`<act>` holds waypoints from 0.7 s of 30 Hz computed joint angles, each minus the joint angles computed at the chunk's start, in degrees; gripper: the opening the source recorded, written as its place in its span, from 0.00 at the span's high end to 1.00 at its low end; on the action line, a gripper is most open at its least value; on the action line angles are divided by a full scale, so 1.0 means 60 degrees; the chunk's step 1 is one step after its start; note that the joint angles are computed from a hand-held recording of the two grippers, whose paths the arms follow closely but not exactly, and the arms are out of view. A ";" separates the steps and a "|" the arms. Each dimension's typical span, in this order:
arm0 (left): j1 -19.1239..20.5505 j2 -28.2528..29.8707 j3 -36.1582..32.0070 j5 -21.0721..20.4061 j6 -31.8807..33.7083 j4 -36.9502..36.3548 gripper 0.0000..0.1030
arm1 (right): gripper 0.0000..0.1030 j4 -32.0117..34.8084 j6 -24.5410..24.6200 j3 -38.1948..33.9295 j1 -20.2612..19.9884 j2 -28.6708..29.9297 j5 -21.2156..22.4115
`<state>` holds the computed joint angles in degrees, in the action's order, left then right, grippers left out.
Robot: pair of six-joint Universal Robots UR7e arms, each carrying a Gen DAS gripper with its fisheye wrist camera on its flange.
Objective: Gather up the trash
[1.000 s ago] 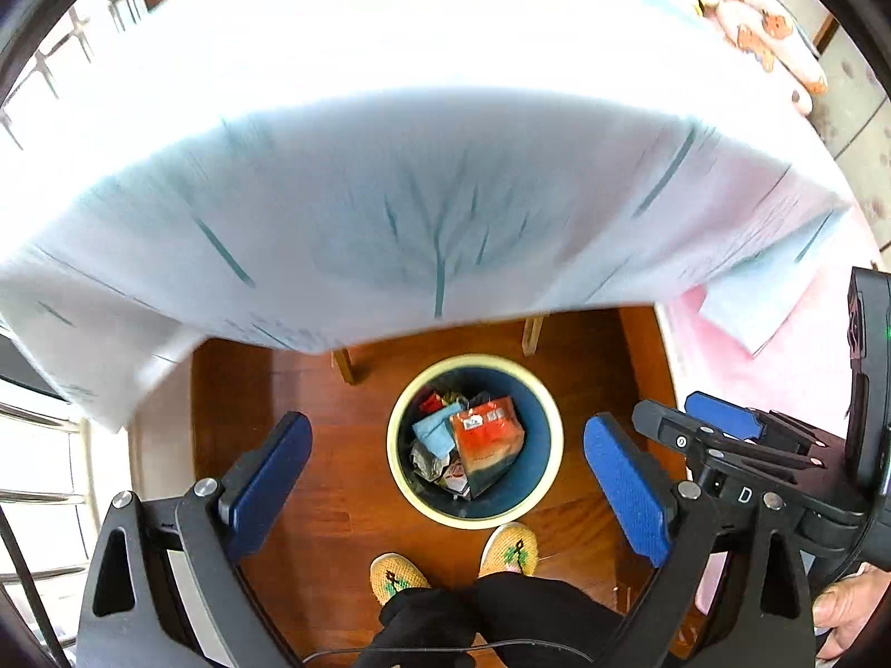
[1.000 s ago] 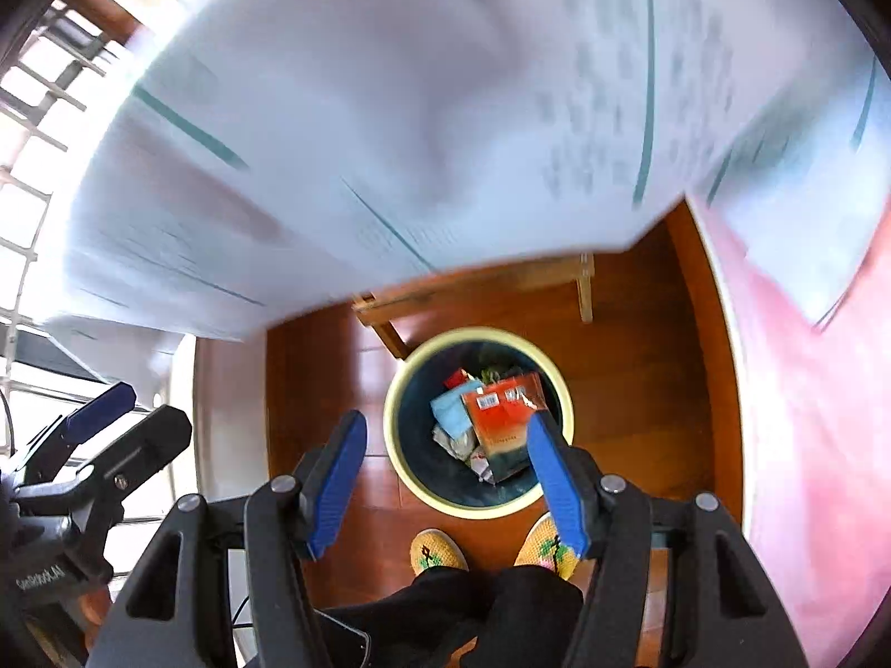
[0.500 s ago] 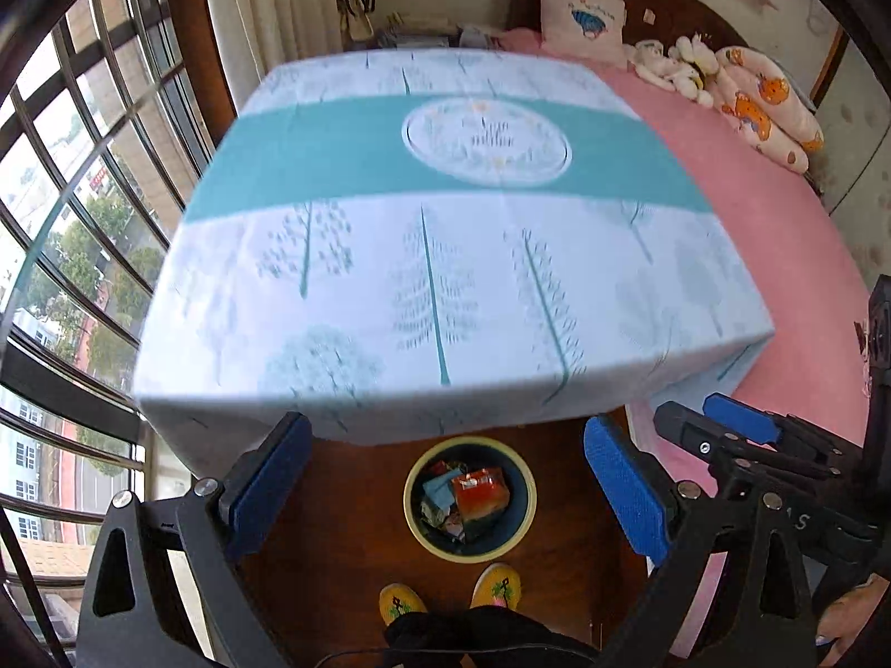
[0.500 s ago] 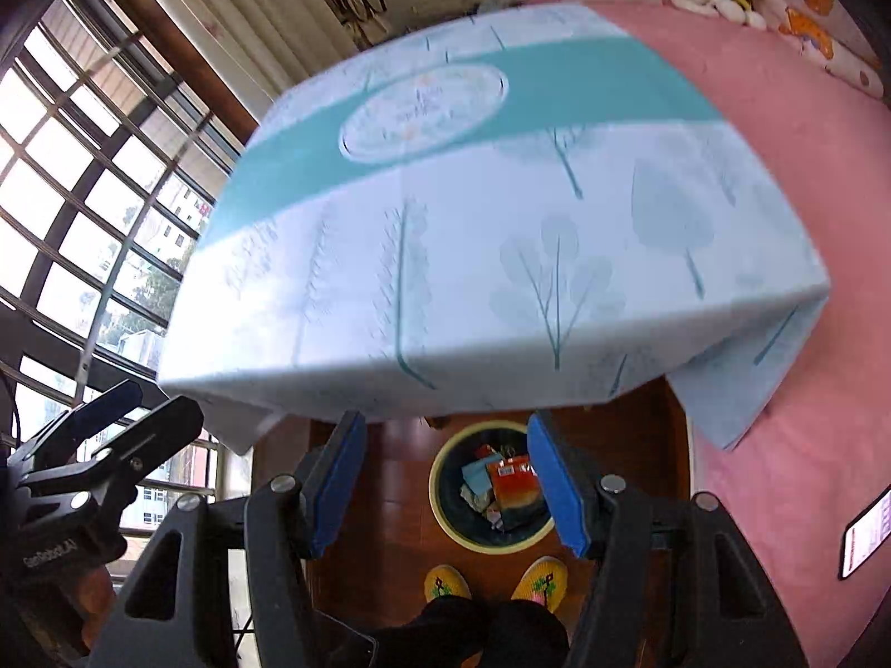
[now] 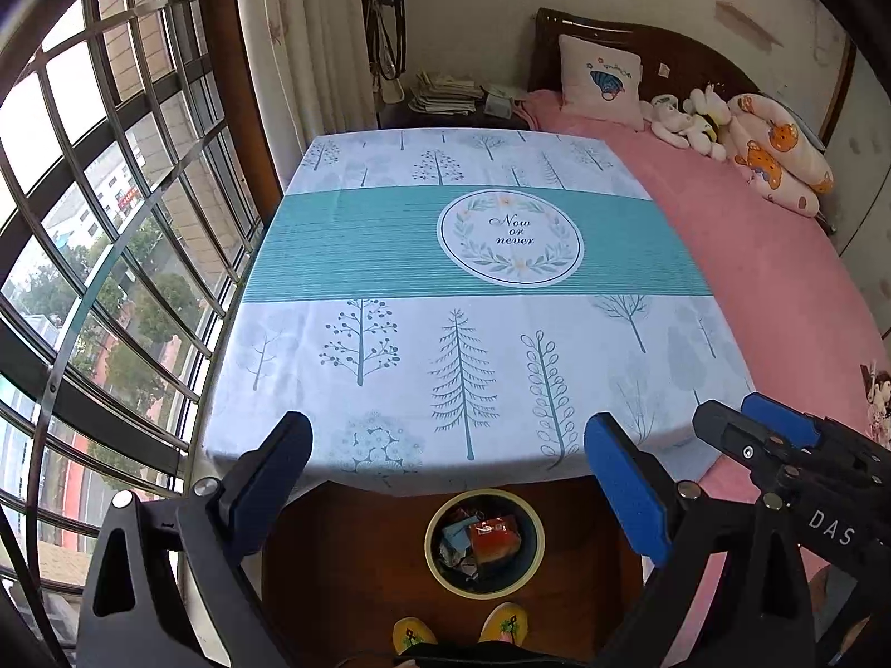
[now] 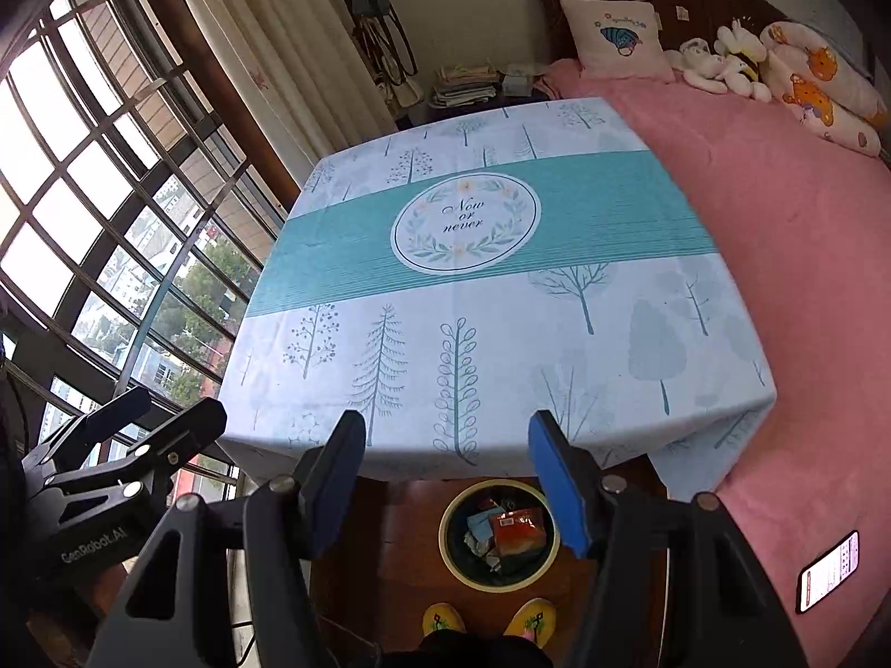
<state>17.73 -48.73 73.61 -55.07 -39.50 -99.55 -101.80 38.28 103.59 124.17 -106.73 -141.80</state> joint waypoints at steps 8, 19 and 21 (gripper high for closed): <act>-0.0109 -0.0189 0.0142 0.0102 -0.0237 0.0145 0.05 | 0.40 0.0396 0.0124 -0.0286 0.0563 0.0386 -0.0592; -0.0205 -0.0222 0.0166 0.0260 -0.0391 0.0216 0.05 | 0.40 0.0622 0.0253 -0.0400 0.0771 0.0474 -0.1083; -0.0223 -0.0205 0.0151 0.0285 -0.0363 0.0224 0.05 | 0.40 0.0631 0.0272 -0.0399 0.0790 0.0479 -0.1118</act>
<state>16.39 -49.96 74.51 -53.36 -41.68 -98.21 -98.01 39.91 101.20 128.91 -103.86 -148.50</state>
